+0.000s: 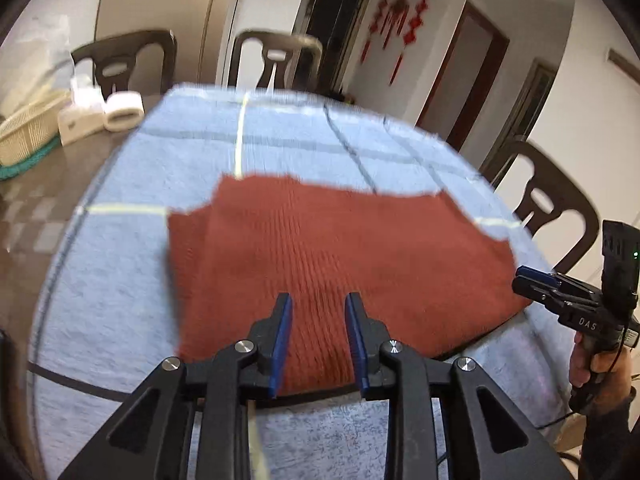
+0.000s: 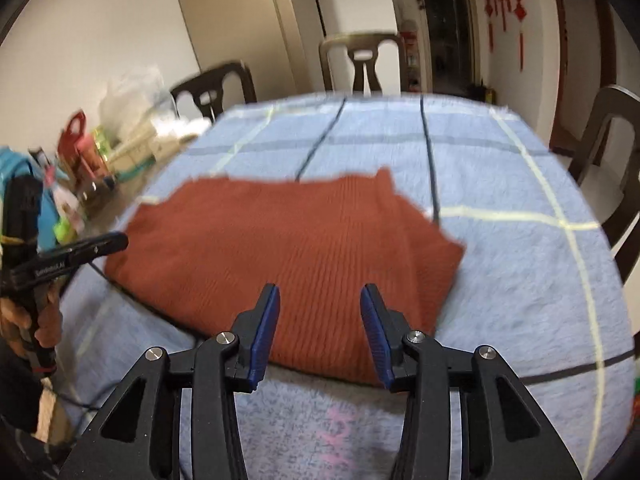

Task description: Fold small clothes

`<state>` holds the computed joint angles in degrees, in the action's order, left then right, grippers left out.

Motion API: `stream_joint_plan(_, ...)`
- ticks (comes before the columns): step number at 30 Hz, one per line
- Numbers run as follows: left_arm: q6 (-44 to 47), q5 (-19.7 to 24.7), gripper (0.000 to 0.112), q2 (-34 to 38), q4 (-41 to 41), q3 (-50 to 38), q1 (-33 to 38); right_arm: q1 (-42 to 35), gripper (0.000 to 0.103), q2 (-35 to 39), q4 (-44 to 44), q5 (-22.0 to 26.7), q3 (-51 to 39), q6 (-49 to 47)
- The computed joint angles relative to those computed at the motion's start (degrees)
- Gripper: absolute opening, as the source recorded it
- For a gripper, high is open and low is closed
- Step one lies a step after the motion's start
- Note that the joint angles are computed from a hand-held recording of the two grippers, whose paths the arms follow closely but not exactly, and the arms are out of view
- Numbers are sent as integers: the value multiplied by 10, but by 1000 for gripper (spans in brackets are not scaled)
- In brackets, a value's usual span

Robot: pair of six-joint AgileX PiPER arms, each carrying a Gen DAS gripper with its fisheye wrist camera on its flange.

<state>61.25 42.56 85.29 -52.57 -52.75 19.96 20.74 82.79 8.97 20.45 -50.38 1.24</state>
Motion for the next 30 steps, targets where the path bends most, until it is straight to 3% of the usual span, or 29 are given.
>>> stream_joint_plan(4, 5, -26, 30, 4, 15, 16, -15, -11, 40, -3, 7, 2, 11, -18)
stream_joint_plan(8, -12, -8, 30, 8, 25, -9, -17, -22, 40, 3, 14, -2, -10, -28)
stream_joint_plan(10, -36, -32, 30, 16, 38, -27, -33, -17, 40, 18, -11, -4, -30, 4)
stream_joint_plan(13, -54, -69, 30, 44, 41, -54, -48, -32, 40, 52, 29, -16, -55, -21)
stream_joint_plan(15, -89, -115, 30, 63, 76, -62, -60, -40, 30, 79, 3, -18, -71, 3)
stream_joint_plan(17, -82, -114, 30, 82, 69, -67, -49, -58, 19, 84, 58, -26, -65, -48)
stream_joint_plan(19, -30, -112, 30, 79, 24, -52, -35, -69, 19, 74, 105, -24, -56, -93)
stream_joint_plan(24, -28, -84, 30, 59, 15, -44, -18, -54, 19, 32, 24, -26, -34, -18)
stream_joint_plan(26, -17, -88, 33, 52, 8, -29, -14, -50, 19, 29, -26, -23, -28, 27)
stream_joint_plan(30, -18, -100, 33, 39, 10, -15, -20, -55, 20, 25, -32, -21, -10, 44)
